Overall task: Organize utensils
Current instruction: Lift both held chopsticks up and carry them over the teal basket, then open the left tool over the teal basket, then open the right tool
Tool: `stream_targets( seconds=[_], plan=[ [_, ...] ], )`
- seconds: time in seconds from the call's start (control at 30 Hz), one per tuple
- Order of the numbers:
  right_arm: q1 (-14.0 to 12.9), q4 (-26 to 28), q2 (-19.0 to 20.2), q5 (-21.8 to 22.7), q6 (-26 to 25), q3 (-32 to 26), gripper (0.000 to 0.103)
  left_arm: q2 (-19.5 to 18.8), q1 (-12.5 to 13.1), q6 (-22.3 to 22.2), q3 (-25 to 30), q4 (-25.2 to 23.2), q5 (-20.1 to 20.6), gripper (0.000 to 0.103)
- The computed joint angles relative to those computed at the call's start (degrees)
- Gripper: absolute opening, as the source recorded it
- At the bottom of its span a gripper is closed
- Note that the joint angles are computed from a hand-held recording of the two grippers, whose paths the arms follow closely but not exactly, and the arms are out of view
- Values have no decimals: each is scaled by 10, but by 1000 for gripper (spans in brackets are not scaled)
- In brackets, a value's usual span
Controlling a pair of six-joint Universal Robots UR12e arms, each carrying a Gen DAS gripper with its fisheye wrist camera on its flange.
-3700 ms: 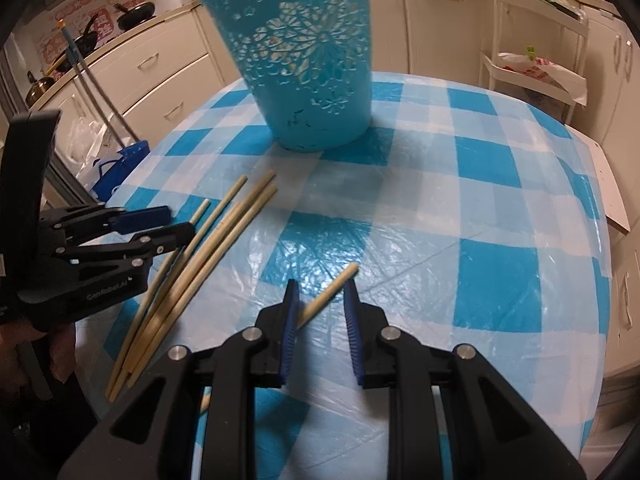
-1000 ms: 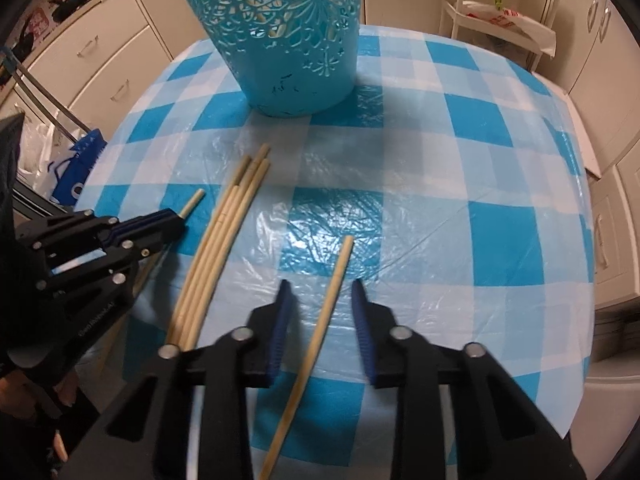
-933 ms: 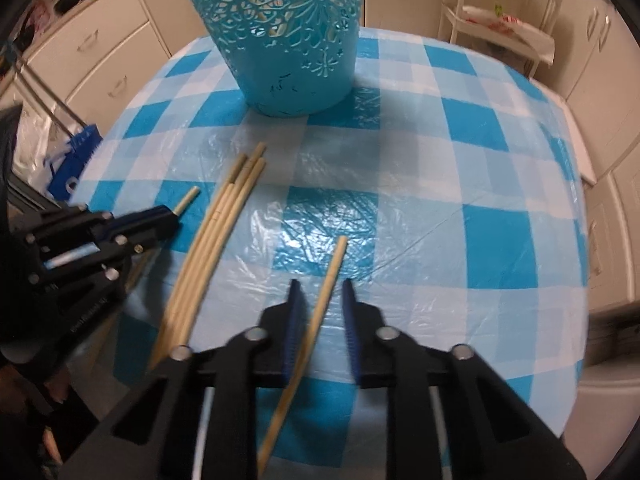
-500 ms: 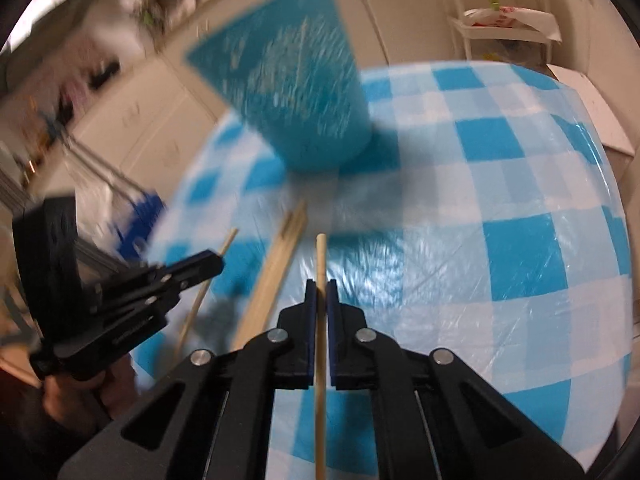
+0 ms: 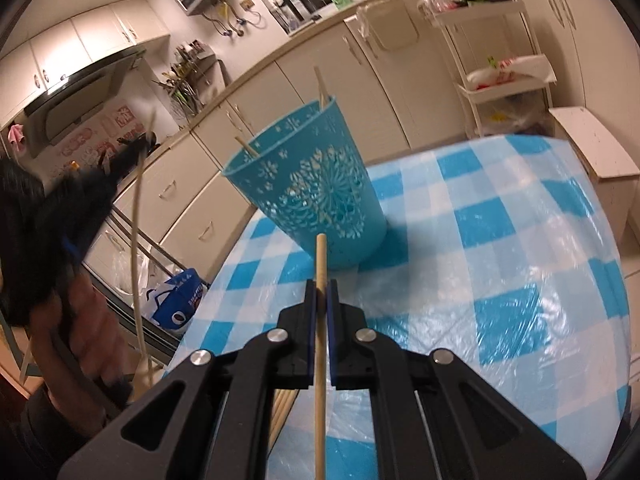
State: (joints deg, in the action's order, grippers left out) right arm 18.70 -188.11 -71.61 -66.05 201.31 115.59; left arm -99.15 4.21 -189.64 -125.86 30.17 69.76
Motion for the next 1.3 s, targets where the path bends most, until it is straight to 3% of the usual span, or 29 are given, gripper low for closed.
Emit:
stream_targets(
  seconds=[0.2, 0.43, 0.6, 0.93, 1.3],
  plan=[
    [-7, -31, 7, 2, 5, 3, 6, -35, -27, -5, 73, 56, 46, 5],
    [-17, -44, 18, 11, 11, 2, 6, -82, -43, -37, 138, 87, 115, 5],
    [-22, -48, 26, 15, 17, 0, 6, -111, -52, -27, 166, 91, 162, 5],
    [-27, -57, 35, 20, 24, -4, 6, -137, -56, 10, 154, 68, 185, 5],
    [-27, -57, 33, 17, 22, -5, 6, -140, -54, -3, 137, 79, 188, 5]
  ],
)
